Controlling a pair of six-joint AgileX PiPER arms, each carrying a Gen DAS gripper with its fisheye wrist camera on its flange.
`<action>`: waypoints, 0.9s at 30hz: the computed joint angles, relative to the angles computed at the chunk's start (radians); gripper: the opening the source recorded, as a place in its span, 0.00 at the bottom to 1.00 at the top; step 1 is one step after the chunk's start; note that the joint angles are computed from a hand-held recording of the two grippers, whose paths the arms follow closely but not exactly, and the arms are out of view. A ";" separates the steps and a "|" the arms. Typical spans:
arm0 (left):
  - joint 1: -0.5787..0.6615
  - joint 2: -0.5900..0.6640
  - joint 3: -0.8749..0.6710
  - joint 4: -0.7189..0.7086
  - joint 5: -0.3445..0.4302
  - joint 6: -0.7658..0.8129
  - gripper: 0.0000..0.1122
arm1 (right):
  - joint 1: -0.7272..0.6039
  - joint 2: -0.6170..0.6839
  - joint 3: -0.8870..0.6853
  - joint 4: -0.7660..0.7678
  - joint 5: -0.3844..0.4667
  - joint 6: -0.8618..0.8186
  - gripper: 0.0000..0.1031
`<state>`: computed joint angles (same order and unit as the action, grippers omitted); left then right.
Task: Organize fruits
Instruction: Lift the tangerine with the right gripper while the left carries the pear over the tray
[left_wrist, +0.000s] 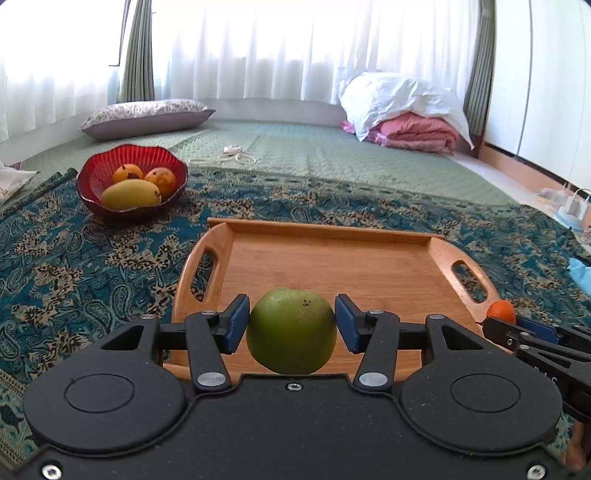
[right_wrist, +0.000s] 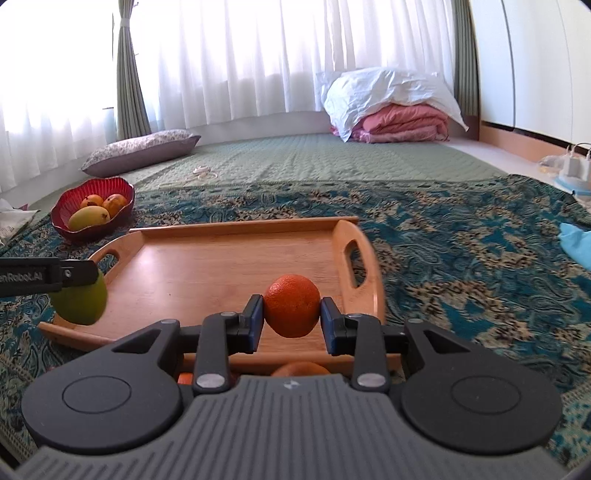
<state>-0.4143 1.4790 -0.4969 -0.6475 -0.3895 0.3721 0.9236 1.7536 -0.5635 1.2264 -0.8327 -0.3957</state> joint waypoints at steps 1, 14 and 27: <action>0.003 0.019 -0.022 -0.016 0.014 0.017 0.43 | -0.017 0.008 -0.013 -0.010 0.019 -0.006 0.35; 0.015 0.167 -0.155 -0.163 0.095 0.169 0.42 | -0.102 0.050 -0.078 -0.056 0.146 -0.024 0.35; 0.011 0.172 -0.166 -0.195 0.096 0.224 0.42 | -0.128 0.069 -0.117 0.003 0.207 -0.105 0.36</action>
